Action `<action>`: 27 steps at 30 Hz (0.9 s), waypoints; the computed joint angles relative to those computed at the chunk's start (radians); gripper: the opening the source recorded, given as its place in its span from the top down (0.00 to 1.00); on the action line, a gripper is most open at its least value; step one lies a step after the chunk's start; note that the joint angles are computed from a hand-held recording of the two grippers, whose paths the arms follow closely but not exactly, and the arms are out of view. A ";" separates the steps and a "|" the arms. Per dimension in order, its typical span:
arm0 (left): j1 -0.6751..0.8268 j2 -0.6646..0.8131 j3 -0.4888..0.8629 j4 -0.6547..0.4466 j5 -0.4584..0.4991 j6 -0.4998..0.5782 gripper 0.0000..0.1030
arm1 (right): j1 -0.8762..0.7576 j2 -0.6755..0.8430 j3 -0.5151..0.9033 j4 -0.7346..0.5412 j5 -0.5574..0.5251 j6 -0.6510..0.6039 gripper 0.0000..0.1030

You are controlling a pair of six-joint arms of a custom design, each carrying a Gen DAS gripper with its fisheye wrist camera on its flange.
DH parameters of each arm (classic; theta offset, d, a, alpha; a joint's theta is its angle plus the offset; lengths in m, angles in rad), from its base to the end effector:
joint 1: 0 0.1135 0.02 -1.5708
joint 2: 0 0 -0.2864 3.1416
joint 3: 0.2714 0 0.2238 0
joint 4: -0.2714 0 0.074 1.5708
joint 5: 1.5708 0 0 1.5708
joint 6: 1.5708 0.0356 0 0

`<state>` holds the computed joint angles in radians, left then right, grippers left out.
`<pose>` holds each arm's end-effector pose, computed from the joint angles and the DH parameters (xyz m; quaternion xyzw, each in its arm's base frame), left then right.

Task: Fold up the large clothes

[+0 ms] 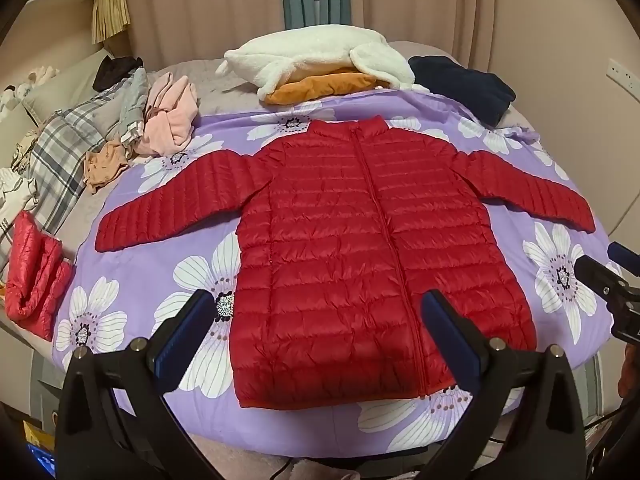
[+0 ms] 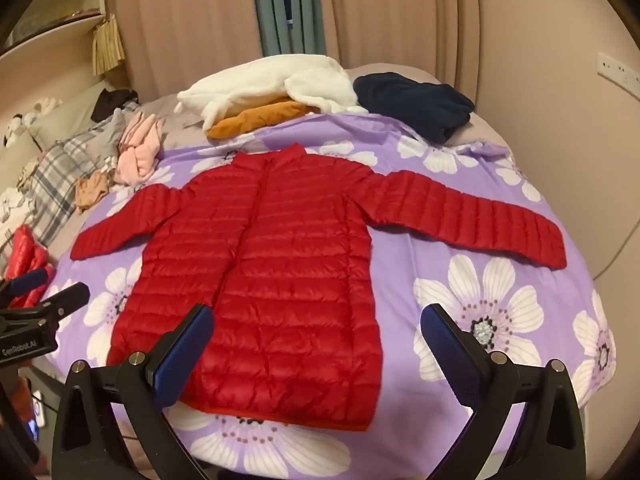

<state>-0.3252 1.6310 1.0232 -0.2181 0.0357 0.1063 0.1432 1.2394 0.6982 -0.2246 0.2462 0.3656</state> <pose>0.3054 -0.1043 0.2450 0.2057 0.9083 -0.0563 0.3598 0.2197 0.0229 0.2494 0.1491 0.9021 -0.0115 0.4047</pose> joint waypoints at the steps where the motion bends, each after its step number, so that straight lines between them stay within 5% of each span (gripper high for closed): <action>1: 0.001 0.005 0.012 -0.008 0.000 -0.002 0.00 | -0.001 0.002 0.002 -0.001 -0.002 0.001 0.01; 27: 0.045 0.009 -0.005 0.019 0.032 0.024 0.00 | 0.008 0.011 0.001 0.006 0.003 0.005 0.01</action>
